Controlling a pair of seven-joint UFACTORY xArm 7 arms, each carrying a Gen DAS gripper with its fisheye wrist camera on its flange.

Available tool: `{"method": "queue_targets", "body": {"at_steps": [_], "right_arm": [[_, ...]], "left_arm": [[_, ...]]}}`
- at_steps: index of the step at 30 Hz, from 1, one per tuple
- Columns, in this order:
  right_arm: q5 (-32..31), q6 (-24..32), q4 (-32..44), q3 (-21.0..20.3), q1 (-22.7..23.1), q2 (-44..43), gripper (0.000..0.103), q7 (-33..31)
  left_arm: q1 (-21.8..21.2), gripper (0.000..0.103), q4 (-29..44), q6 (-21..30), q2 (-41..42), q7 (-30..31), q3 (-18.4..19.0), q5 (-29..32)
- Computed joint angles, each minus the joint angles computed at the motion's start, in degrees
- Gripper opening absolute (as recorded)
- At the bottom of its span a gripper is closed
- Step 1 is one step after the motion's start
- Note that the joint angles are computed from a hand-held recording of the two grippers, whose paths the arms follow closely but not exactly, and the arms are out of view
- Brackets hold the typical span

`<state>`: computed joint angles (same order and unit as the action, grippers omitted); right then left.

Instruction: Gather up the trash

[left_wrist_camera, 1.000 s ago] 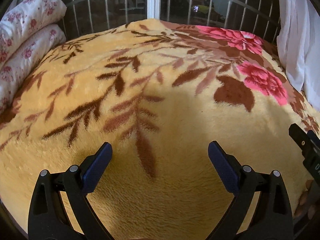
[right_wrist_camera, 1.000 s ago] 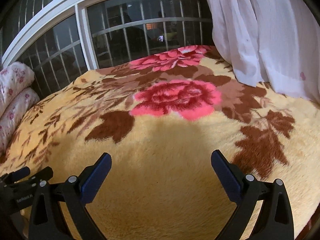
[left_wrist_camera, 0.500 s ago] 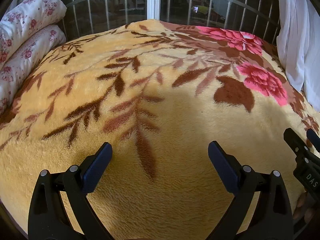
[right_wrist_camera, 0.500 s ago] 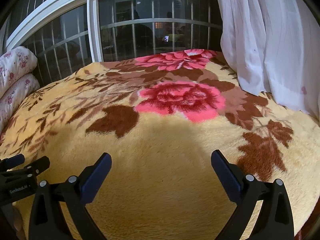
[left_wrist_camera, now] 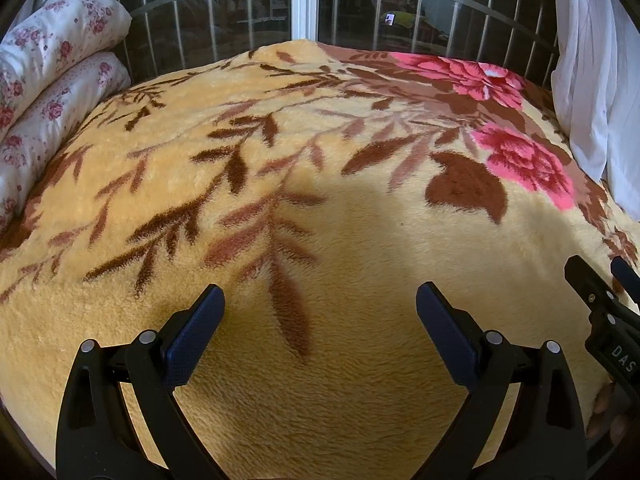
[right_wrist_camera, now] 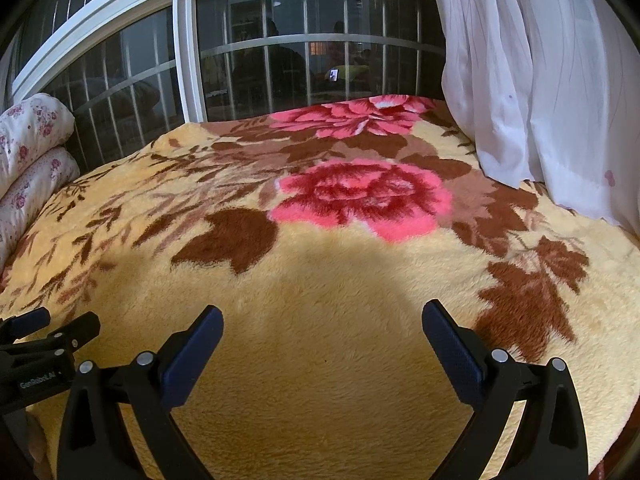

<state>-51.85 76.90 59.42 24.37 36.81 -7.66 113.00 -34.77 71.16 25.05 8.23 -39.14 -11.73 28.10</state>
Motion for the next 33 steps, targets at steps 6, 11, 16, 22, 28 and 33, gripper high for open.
{"method": "queue_targets", "body": {"at_steps": [6, 11, 16, 22, 28, 33], "right_arm": [[0.0, -0.1, -0.1, 0.0, 0.0, 0.0, 0.098, 0.1], [0.0, -0.3, -0.2, -0.1, -0.1, -0.2, 0.098, 0.1], [0.2, -0.6, -0.3, 0.0, 0.0, -0.1, 0.098, 0.4], [0.7, -1.1, -0.4, -0.1, -0.1, -0.1, 0.098, 0.5], [1.4, -1.7, 0.0, -0.3, 0.0, 0.5, 0.098, 1.2], [1.5, -1.8, 0.0, -0.5, 0.1, 0.6, 0.098, 1.1]], "left_arm": [[0.0, 0.094, -0.3, -0.4, -0.2, -0.4, 0.2, 0.5], [-0.6, 0.094, -0.7, -1.7, -1.0, -5.1, 0.9, 6.7], [0.5, 0.094, 0.6, -0.1, 0.2, -0.5, -0.3, 1.9], [0.8, 0.094, -0.3, -0.8, -0.2, 0.0, 0.1, -1.4], [0.5, 0.094, -0.2, -0.6, 0.0, 1.7, 0.1, -1.9], [0.5, 0.094, 0.6, 0.8, 0.6, 3.0, -0.2, -2.7]]}}
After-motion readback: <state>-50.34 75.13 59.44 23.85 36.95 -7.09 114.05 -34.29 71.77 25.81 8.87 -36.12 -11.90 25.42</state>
